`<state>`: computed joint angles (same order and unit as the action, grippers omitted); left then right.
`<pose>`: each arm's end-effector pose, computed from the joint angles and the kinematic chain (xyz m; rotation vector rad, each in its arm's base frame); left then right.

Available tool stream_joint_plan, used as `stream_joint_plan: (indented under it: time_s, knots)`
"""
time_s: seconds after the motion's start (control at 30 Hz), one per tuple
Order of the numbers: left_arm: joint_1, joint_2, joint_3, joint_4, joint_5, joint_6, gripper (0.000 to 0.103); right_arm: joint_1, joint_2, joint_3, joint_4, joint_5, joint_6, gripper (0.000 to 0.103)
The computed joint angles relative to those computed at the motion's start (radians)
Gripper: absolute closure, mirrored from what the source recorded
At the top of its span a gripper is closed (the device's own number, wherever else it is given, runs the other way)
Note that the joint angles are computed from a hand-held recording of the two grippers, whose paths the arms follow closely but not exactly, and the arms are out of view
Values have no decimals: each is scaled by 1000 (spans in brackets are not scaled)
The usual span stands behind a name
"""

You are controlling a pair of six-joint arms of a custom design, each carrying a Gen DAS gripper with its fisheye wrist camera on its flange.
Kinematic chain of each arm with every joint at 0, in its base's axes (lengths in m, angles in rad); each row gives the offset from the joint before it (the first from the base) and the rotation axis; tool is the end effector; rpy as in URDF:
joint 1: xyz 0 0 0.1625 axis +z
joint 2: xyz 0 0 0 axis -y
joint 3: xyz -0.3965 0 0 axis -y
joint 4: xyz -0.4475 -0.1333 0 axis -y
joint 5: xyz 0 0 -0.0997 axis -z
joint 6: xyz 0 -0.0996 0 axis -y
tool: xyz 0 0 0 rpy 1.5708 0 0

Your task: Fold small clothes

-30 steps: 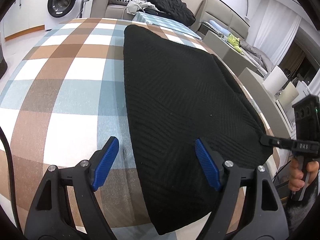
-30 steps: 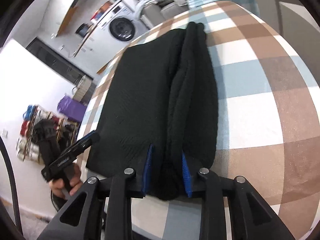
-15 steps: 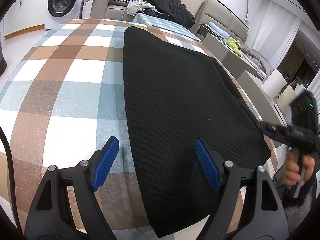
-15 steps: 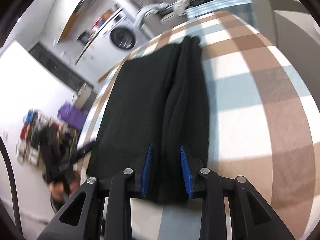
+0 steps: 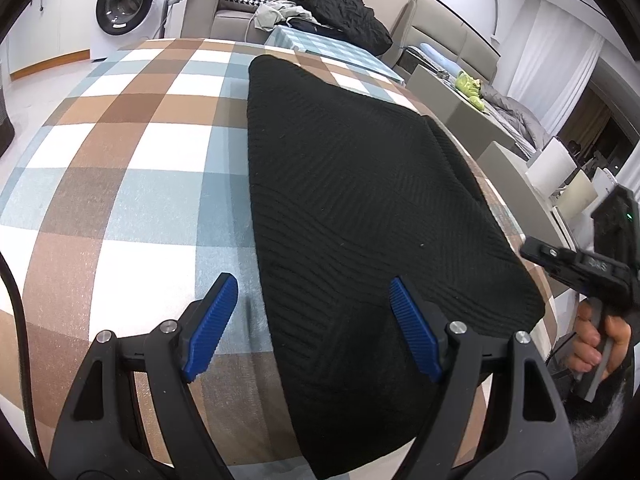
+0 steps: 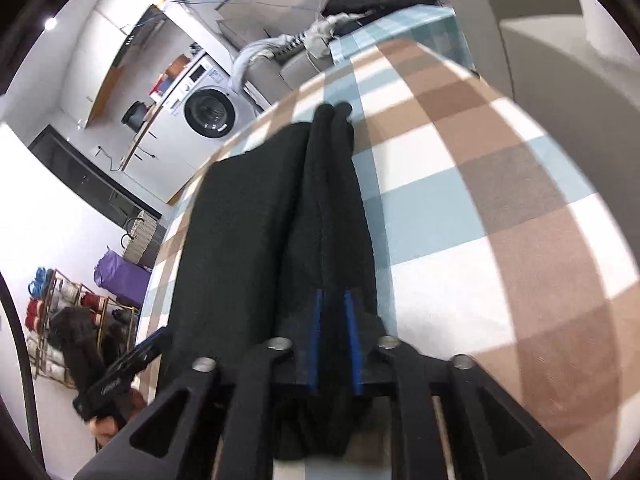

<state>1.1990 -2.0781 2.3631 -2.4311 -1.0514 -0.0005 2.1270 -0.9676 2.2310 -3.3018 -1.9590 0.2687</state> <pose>0.0367 -0.4088 0.3649 0.2794 2.5959 -0.8848 0.3404 -0.3664 0.0252 0.2766 -2.8434 0.8475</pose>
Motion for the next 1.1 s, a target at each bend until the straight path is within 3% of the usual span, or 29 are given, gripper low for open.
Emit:
stream_joint_plan:
  time_s: [0.17, 0.3, 0.53, 0.63, 0.73, 0.83, 0.97, 1.1]
  knots:
    - [-17, 7, -1, -4, -21, -2, 27, 41, -33, 29, 96, 7, -37, 85]
    - [-47, 8, 8, 0, -21, 0, 27, 27, -28, 53, 109, 41, -3, 84]
    - [-81, 8, 23, 40, -90, 38, 26, 30, -3, 20, 163, 32, -38, 85]
    - [-109, 16, 45, 50, -60, 57, 25, 36, 12, 5, 167, 11, -66, 84]
    - [-139, 6, 72, 45, -14, 75, 24, 37, 27, 11, 119, -3, -93, 92]
    - [-138, 0, 75, 52, -19, 72, 24, 34, 9, 35, 65, 28, -94, 96]
    - [-122, -7, 73, 51, -43, 71, 24, 10, 3, 51, 79, 38, -76, 97]
    - [-111, -24, 63, 70, -50, 58, 24, 35, -15, 33, 97, 14, -110, 91]
